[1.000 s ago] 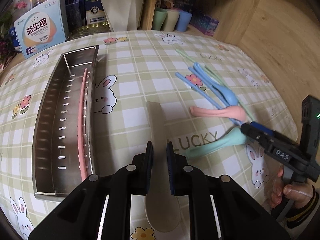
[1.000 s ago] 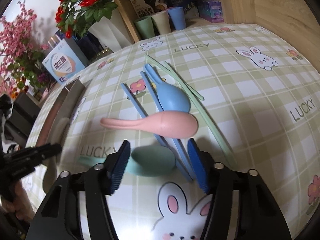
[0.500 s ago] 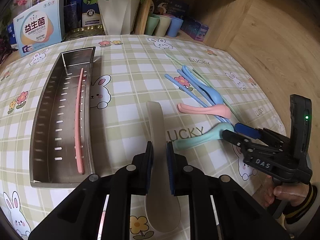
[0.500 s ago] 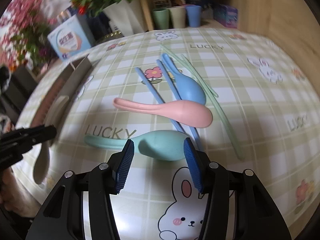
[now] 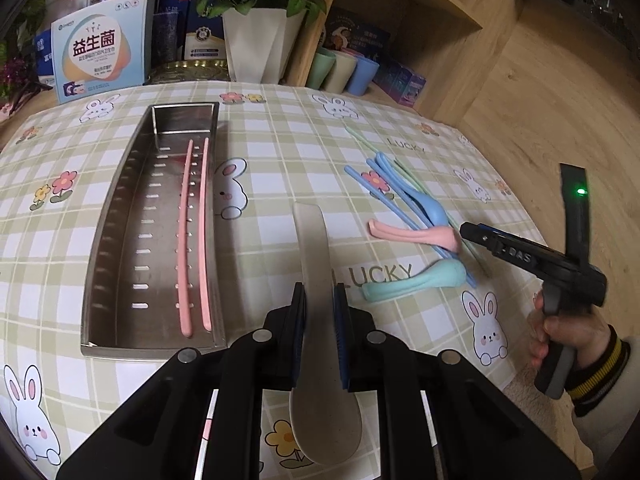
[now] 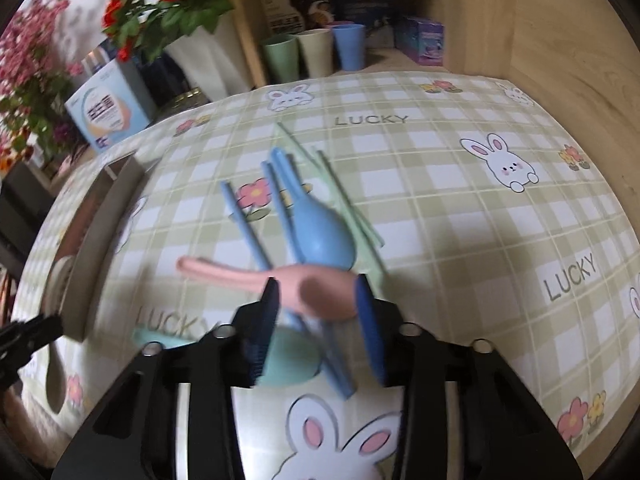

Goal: Organize utensils
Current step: 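Lift the white spoon with the left tool while the right tool reaches toward the blue spoon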

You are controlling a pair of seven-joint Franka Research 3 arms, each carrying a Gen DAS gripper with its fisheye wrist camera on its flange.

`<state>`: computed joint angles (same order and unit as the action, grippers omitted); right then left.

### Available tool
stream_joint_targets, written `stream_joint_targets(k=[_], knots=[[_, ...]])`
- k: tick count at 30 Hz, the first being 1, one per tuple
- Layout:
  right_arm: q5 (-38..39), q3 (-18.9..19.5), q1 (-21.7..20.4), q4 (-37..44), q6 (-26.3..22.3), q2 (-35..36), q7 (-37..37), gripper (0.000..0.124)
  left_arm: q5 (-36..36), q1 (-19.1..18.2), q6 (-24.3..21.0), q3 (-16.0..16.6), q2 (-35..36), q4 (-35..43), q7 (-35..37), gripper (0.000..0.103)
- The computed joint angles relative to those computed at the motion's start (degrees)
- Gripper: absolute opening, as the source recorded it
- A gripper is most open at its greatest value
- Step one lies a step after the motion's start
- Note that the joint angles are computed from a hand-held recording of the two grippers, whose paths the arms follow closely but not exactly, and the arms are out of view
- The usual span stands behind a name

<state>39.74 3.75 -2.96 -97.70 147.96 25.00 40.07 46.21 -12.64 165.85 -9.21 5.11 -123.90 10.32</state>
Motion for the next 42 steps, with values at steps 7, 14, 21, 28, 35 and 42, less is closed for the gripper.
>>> stream_joint_targets(k=[7,14,21,28,35,42], knots=[[-8.59,-1.53,2.05,12.71,-1.9,8.87,6.19,0.019,3.73,-0.13,-0.46,0.43,-0.26,0.3,-4.01,0.013],[-13.05,-1.19,1.17,18.43,-8.38,12.18,9.26,0.011,4.26,0.47,-0.62,0.4,-0.19,0.6,-4.74,0.013],[-11.54,-0.84,-1.04,14.5,-10.37,9.78,6.46,0.011,1.34,0.49,0.52,0.33,1.49,1.48,-1.87,0.013],[-11.81,-1.48,-0.57,11.77,-8.66,8.54,5.15,0.011,0.02,-0.14,0.39,0.87,1.4,1.14,-0.8,0.013],[-13.21,-1.91,0.78,11.37,-5.93,8.69,5.36,0.012,-0.81,-0.23,-0.03,0.54,1.39,1.14,-0.16,0.013],[-16.09,-2.03,1.96,15.37,-6.86,11.13,6.56,0.013,0.11,-0.36,-0.82,0.54,0.48,0.69,-1.35,0.013]])
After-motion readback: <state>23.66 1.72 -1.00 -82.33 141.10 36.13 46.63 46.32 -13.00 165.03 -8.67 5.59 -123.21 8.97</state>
